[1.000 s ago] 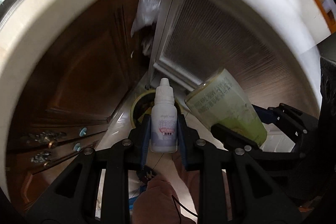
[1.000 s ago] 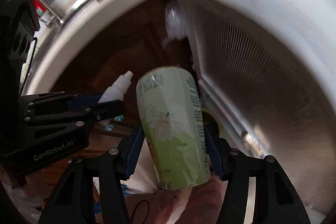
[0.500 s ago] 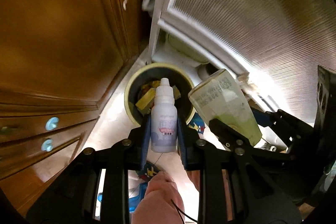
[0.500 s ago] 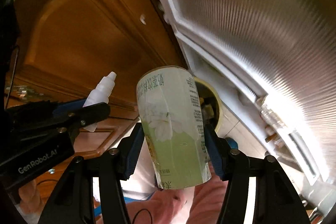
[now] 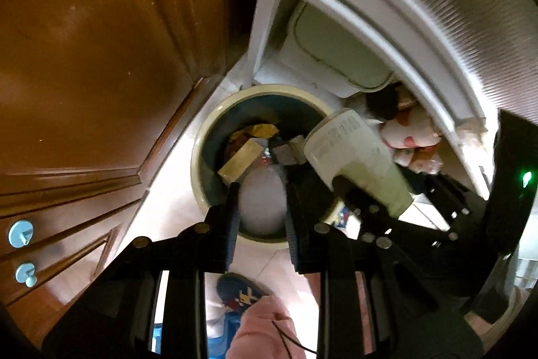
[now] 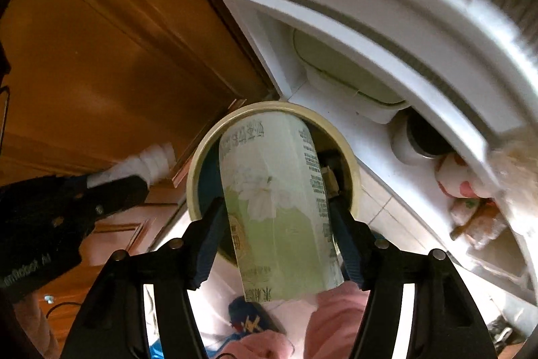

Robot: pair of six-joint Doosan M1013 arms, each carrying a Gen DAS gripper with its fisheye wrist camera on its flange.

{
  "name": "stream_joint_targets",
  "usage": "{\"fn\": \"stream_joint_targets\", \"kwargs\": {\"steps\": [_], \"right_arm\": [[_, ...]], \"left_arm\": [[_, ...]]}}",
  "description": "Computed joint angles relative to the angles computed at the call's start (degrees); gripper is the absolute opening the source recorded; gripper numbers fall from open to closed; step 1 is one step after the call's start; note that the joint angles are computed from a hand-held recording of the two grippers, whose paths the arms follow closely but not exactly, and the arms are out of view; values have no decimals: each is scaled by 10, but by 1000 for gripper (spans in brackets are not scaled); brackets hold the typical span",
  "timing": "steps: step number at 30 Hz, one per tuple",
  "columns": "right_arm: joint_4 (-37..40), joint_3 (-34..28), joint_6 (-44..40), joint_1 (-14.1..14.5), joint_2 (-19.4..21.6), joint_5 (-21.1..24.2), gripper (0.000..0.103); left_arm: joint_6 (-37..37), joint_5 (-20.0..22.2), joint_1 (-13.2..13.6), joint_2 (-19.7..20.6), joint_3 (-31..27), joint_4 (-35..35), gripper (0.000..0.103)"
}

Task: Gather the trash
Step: 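Lower the dropper bottle and green cup over the bin and open both grippers, then raise both tools back up to the counter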

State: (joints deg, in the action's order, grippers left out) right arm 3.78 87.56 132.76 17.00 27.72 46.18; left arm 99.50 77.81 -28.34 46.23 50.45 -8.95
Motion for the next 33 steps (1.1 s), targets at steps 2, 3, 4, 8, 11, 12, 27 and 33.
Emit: {"fn": "stream_joint_targets", "kwargs": {"steps": [2,3,4,8,11,12,27,33], "right_arm": [[0,2,5,-1,5,-12,64],[-1,1,6,-1,8,-15,65],[-1,2,7,0,8,-18,65],[0,6,15,1,6,-14,66],[-4,15,21,2,0,-16,66],[-6,15,26,3,-3,-12,66],[-42,-14,75,8,-69,58,66],[-57,-61,71,18,-98,112,66]], "left_arm": [[-4,-3,0,4,1,5,30],[-7,-2,0,5,2,6,38],[-12,-2,0,5,2,9,58],[-16,-12,1,-2,15,18,75],[-15,-13,0,-10,20,23,75],[-14,-13,1,-10,20,23,75],[-18,41,-4,-51,-25,26,75],[-18,92,-2,-69,-83,19,75]]}}
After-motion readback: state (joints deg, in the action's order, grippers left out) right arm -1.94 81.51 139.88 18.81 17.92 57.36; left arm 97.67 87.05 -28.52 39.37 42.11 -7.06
